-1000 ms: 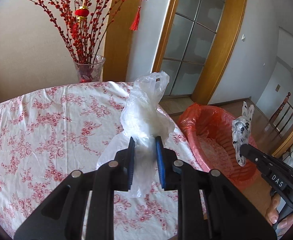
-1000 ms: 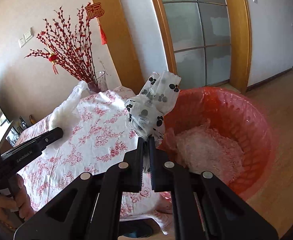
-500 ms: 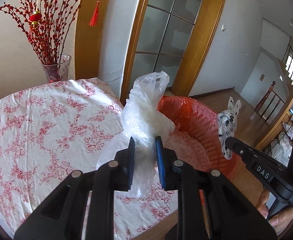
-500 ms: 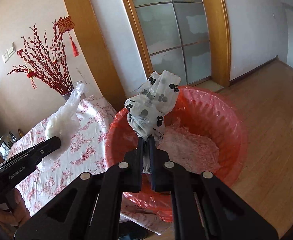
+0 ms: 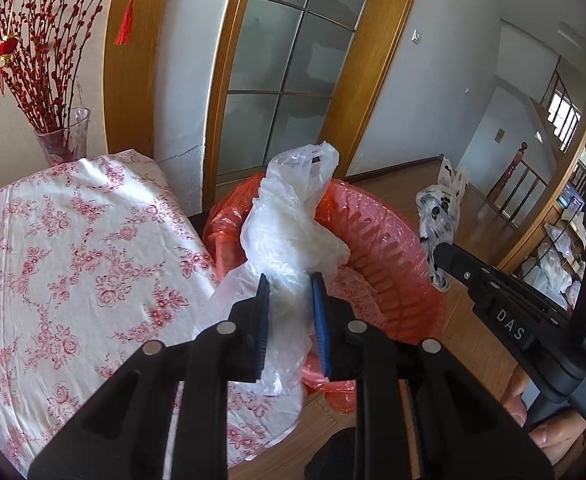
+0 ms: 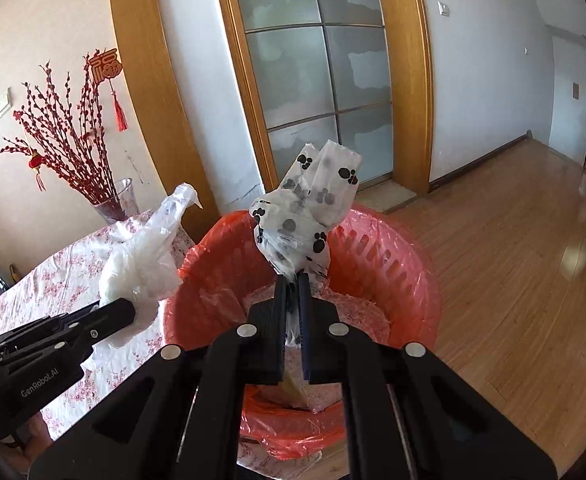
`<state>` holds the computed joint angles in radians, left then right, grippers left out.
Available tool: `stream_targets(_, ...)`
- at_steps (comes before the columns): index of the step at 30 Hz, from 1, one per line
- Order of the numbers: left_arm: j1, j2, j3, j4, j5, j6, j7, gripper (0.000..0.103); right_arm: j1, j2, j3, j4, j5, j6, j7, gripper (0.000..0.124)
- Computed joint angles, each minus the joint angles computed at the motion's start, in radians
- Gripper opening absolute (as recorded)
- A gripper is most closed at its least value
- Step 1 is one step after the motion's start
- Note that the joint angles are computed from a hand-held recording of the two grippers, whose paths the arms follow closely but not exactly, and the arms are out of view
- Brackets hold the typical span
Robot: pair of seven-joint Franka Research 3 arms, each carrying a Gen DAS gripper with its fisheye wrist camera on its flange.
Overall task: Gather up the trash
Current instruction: 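Carry both bags over the wastebasket and open both tools to drop them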
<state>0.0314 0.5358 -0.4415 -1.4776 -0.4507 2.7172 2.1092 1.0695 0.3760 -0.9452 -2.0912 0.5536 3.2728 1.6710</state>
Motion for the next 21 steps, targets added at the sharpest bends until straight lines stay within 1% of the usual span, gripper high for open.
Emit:
stream_targets(4, -0.023, 0.033, 0.005, 0.048, 0.022, -0.027, -0.019, 0.022, -0.038, -0.018, 0.031, 0.003, 0.008, 0.013, -0.012, 0.006)
stream_targets(5, -0.027, 0.044, 0.003, 0.063, 0.025, -0.037, -0.021, 0.023, -0.067, -0.031, 0.059, 0.001, 0.008, 0.025, -0.020, 0.006)
stream_targets(6, -0.034, 0.058, 0.007, 0.085, 0.033, -0.050, -0.030, 0.026, -0.108, -0.042, 0.098, 0.006, 0.009, 0.031, -0.032, 0.007)
stream_targets(7, -0.045, 0.070, 0.014, 0.101, 0.041, -0.054, -0.047, 0.028, -0.172, -0.059, 0.162, 0.013, 0.004, 0.031, -0.047, 0.008)
stream_targets(8, -0.051, 0.081, 0.016, 0.116, 0.047, -0.062, -0.058, 0.029, -0.215, -0.067, 0.203, 0.019, 0.005, 0.028, -0.055, 0.013)
stream_targets(9, -0.057, 0.092, 0.021, 0.132, 0.055, -0.074, -0.071, 0.033, -0.245, -0.070, 0.230, 0.024, 0.008, 0.024, -0.056, 0.022)
stream_targets(10, -0.061, 0.099, 0.026, 0.140, 0.063, -0.079, -0.085, 0.035, -0.296, -0.083, 0.281, 0.023, 0.003, 0.028, -0.058, 0.026)
stream_targets(11, -0.060, 0.101, 0.026, 0.140, 0.066, -0.079, -0.090, 0.036, -0.320, -0.093, 0.306, 0.016, 0.002, 0.034, -0.058, 0.031)
stream_targets(12, -0.055, 0.103, 0.022, 0.138, 0.064, -0.076, -0.089, 0.039, -0.322, -0.097, 0.308, 0.010, 0.006, 0.041, -0.062, 0.033)
stream_targets(13, -0.051, 0.104, 0.020, 0.135, 0.064, -0.074, -0.090, 0.042, -0.299, -0.097, 0.287, 0.002, 0.016, 0.044, -0.071, 0.035)
stream_targets(14, -0.051, 0.103, 0.023, 0.131, 0.067, -0.071, -0.096, 0.042, -0.258, -0.093, 0.248, -0.005, 0.037, 0.045, -0.079, 0.038)
stream_targets(16, -0.037, 0.091, 0.020, 0.109, 0.064, -0.063, -0.098, 0.043, -0.218, -0.096, 0.216, -0.019, 0.071, 0.048, -0.095, 0.044)
stream_targets(17, -0.030, 0.078, 0.018, 0.086, 0.060, -0.045, -0.094, 0.044, -0.159, -0.090, 0.161, -0.028, 0.098, 0.049, -0.105, 0.054)
stream_targets(18, -0.016, 0.057, 0.012, 0.049, 0.051, -0.012, -0.082, 0.050, -0.098, -0.077, 0.103, -0.032, 0.126, 0.052, -0.116, 0.068)
stream_targets(19, -0.005, 0.035, 0.008, 0.011, 0.045, 0.029, -0.069, 0.056, -0.021, -0.062, 0.034, -0.044, 0.162, 0.067, -0.130, 0.075)
stream_targets(20, 0.007, 0.013, 0.001, -0.027, 0.039, 0.071, -0.055, 0.058, 0.054, -0.040, -0.032, -0.052, 0.202, 0.079, -0.146, 0.085)
stream_targets(21, 0.018, -0.008, -0.006, -0.062, 0.034, 0.110, -0.046, 0.063, 0.104, -0.022, -0.076, -0.055, 0.233, 0.085, -0.161, 0.091)
